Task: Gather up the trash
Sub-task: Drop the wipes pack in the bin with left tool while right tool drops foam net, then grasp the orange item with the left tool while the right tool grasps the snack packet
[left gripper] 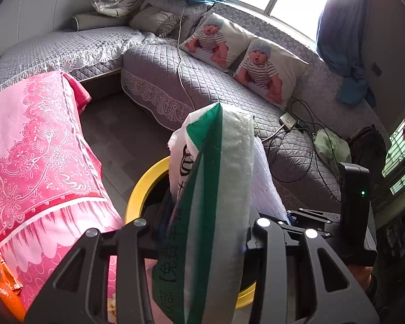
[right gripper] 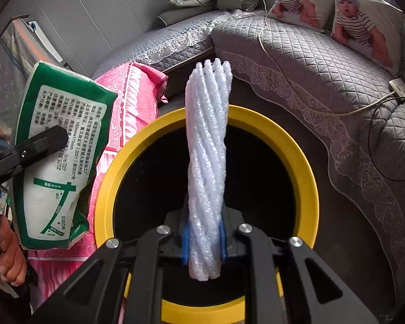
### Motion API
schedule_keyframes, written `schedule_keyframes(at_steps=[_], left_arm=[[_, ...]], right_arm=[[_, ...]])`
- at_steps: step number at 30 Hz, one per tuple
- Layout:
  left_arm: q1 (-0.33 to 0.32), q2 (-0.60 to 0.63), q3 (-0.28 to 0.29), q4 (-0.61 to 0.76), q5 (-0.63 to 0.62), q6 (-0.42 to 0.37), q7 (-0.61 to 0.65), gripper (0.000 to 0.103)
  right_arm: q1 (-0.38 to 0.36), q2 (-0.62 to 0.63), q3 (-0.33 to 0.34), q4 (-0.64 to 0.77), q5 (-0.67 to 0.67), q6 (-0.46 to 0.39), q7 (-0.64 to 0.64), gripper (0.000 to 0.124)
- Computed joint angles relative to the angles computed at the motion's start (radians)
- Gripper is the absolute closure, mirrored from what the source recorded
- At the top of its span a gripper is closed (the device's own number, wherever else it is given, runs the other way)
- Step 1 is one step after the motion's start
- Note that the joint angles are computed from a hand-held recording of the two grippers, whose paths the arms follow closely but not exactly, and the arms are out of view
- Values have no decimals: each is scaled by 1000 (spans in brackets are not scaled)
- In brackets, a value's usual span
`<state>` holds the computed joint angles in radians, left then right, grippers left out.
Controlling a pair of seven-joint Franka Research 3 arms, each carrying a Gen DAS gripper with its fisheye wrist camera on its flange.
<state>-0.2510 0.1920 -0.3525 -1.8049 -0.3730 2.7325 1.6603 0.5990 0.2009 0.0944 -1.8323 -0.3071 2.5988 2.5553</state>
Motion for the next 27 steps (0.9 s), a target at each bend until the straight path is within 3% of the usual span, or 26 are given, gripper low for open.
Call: schedule_keyframes(at_steps=[1, 3, 5, 6, 12, 14, 19, 20, 22, 25, 27], left_arm=[[-8, 4, 6, 2, 21, 7, -17, 62], [-22, 2, 19, -3, 69, 26, -71, 36], [-24, -7, 24, -16, 96, 53, -105, 22], [-21, -12, 23, -21, 100, 58, -111, 20], [-5, -112, 44, -130, 109, 122, -153, 13], [-7, -158, 65, -175, 144, 143, -194, 13], [-30, -320, 129, -323, 63, 207, -139, 12], [-38, -354, 144, -355, 70, 223, -140, 11], [16, -430, 124, -414, 212, 229, -267, 10], [-48, -538, 213, -497, 191, 226, -240, 9], [-49, -620, 239, -564, 219, 226, -267, 9]], right_arm=[[4, -6, -5, -6, -17, -6, 15, 108], [4, -13, -9, -12, -35, -22, 34, 102], [0, -23, -11, -28, -49, -16, 62, 90], [-1, -28, -10, -34, -54, -15, 78, 83], [-4, -54, 2, -57, -116, -34, 153, 80], [-6, -55, 10, -56, -125, -24, 157, 80], [16, -37, 21, -18, -172, -2, 178, 80], [26, -29, 20, -3, -193, -3, 187, 79], [47, -4, 22, 41, -217, -14, 185, 79], [68, 45, 31, 109, -186, 11, 130, 79], [90, 84, 31, 166, -161, 14, 76, 78]])
